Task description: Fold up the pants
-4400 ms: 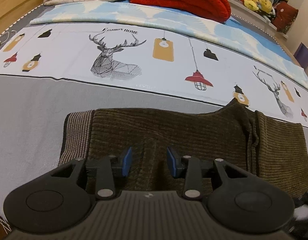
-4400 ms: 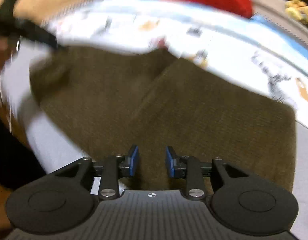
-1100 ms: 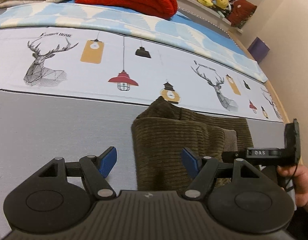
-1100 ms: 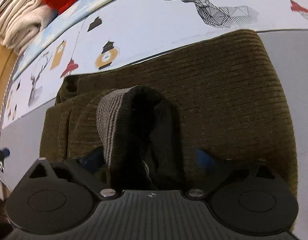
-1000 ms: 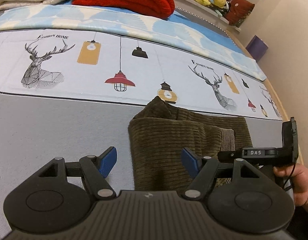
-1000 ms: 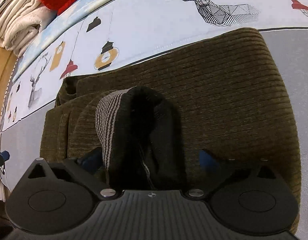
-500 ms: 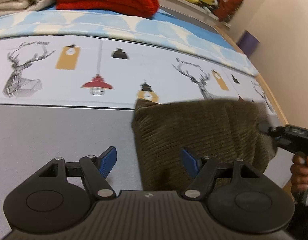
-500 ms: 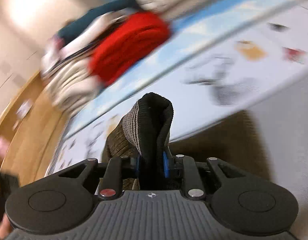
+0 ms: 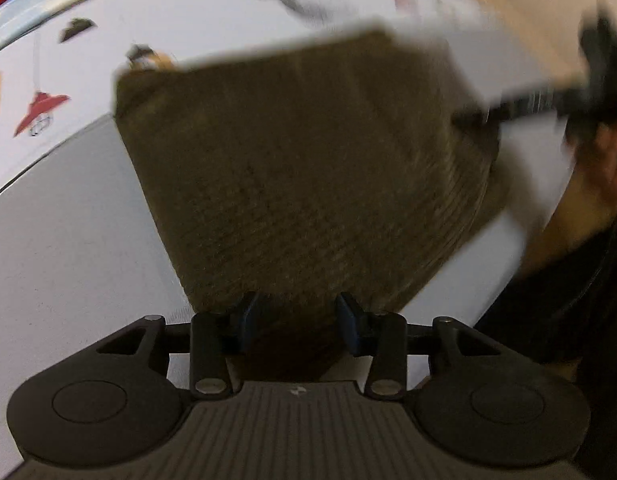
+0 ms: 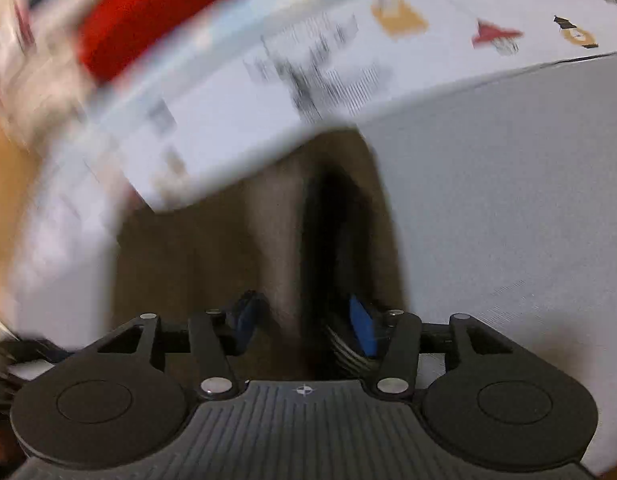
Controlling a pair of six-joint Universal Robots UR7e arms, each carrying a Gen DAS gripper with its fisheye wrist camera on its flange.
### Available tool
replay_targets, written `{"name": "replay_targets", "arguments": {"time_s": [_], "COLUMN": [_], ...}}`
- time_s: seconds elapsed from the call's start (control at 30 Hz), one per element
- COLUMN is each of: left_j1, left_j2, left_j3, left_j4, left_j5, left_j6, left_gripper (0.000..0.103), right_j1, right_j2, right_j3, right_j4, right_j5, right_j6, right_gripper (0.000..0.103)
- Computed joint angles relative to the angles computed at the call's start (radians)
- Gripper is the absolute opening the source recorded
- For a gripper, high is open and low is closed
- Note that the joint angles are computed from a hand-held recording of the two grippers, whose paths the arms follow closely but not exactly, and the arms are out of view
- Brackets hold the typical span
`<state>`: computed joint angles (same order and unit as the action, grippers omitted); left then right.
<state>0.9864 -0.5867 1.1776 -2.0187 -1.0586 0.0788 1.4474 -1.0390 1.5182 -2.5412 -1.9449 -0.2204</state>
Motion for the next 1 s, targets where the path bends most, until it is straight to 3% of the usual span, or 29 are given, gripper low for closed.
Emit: {"name": "replay_targets", "arguments": {"time_s": [0.1, 0.3, 0.37, 0.4, 0.43, 0.6, 0.7, 0.8, 0.87, 0.93, 1.0], "left_j1": [0.011, 0.052, 0.064, 0.071, 0.076, 0.097, 0.109, 0.106, 0.108, 0.105, 0.097], "left_j2": [0.005, 0.008, 0.026, 0.04, 0.054, 0.161, 0.241, 0.24, 0.214, 0.185, 0.179], "left_j3": [-0.021, -0.014, -0.033, -0.047, -0.061, -0.221, -0.355, -0.369, -0.343, -0.295, -0.288], "left_j4": [-0.058, -0.41, -0.445, -0.46, -0.471, -0.451, -0.303, -0.28, -0.308, -0.384, -0.35], "left_j5": [-0.03, -0.024, -0.023, -0.027, -0.028, 0.004, 0.067, 0.071, 0.041, 0.044, 0.1], "left_j6": [-0.042, -0.233, -0.27, -0.278, -0.279, -0.29, -0.253, -0.279, -0.344, -0.361, -0.384], "left_gripper": [0.047, 0.05, 0.042, 0.033, 0.027, 0.024, 0.023, 0.023, 0.033, 0.078, 0.091], "right_j1": [-0.011, -0.019, -0.021, -0.017, -0.018, -0.024, -0.03, -0.031, -0.031, -0.033, -0.032], "right_j2": [-0.015, -0.02, -0.024, -0.022, -0.023, -0.017, -0.017, -0.016, -0.012, -0.004, 0.01], "right_j3": [-0.003, -0.006, -0.003, 0.007, 0.007, -0.001, -0.005, -0.006, -0.01, -0.021, -0.033], "right_j4": [0.014, 0.029, 0.029, 0.018, 0.019, 0.024, 0.031, 0.017, 0.007, 0.007, -0.003], "right_j5": [0.034, 0.042, 0.046, 0.045, 0.047, 0.057, 0.071, 0.08, 0.07, 0.069, 0.055], "right_j6": [0.02, 0.018, 0.016, 0.02, 0.02, 0.016, 0.017, 0.018, 0.026, 0.026, 0.023], "right_gripper": [0.046, 0.045, 0.045, 0.045, 0.045, 0.045, 0.047, 0.055, 0.069, 0.074, 0.082]}}
